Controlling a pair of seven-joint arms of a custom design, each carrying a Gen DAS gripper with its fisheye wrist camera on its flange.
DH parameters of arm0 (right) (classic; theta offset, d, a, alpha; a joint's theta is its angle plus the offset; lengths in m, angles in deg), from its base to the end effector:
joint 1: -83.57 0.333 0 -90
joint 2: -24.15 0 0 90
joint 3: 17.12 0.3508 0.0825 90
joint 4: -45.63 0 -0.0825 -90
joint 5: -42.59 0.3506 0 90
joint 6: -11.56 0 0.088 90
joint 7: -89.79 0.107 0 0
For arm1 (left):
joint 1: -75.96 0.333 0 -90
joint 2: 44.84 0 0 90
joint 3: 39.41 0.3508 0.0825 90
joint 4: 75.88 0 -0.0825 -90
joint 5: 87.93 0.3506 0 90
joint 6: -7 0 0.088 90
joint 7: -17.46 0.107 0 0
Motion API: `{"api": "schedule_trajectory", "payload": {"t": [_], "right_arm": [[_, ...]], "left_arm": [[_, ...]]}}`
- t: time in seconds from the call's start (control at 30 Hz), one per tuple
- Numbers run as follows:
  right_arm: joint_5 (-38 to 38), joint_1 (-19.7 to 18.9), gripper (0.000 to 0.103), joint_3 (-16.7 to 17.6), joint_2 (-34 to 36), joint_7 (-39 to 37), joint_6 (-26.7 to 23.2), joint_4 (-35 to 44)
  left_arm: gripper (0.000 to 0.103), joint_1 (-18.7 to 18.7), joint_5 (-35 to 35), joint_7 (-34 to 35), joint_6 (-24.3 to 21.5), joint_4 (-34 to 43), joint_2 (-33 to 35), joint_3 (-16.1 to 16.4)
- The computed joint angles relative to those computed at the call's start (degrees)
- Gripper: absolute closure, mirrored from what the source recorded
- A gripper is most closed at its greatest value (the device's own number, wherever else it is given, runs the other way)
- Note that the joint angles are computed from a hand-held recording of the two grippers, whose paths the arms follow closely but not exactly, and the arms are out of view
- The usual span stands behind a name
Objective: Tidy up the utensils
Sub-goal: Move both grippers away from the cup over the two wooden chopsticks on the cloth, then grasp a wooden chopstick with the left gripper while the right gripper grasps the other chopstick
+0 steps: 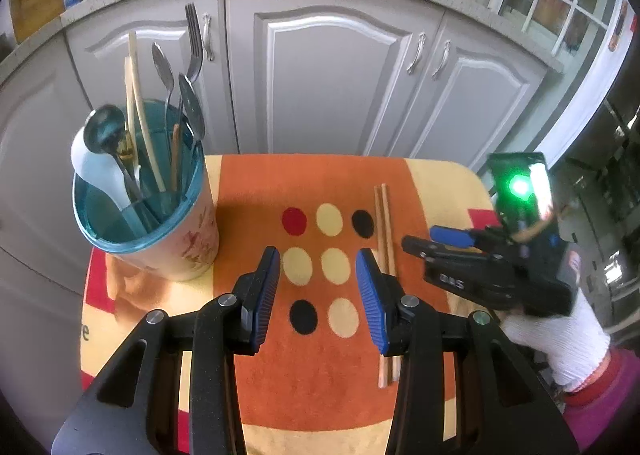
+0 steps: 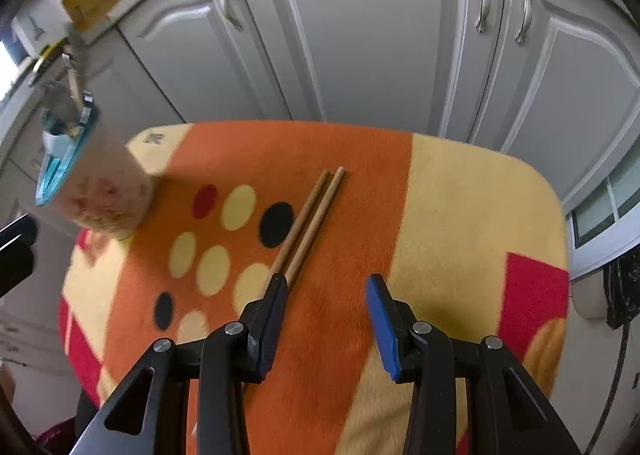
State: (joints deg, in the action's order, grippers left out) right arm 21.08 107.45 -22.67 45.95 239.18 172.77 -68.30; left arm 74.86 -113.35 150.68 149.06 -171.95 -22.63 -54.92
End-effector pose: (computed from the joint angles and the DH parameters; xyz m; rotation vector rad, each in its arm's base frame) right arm 0.5939 0.2218 0.3739 -1.5280 2.2371 -0.3813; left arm 0.6582 -0.1657 0.4782 -1.2113 2.6290 -0.8757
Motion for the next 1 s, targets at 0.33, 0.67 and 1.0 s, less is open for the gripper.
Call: {"api": "schedule_trajectory", "payload": {"t": [0.33,0.67,1.0], "right_arm": [[-0.22,0.62,0.063,0.43,5.97,-5.63,-10.84,9.97],[4.43,-5.34,0.063,2.94,-2.5,-5.03,0.24,-5.34],[13.64,-7.81,0.063,2.34,-3.86,-12.99,10.69,-9.39]], "left_arm": [[0.064,-0.2,2.34,-2.05,-2.44,2.24,2.2,0.35],[0.064,-2.7,4.8,-3.2,-7.08,5.66,5.78,-0.41],[0.064,-9.35,12.24,-12.59,-15.37,23.61,18.94,0.28]]}}
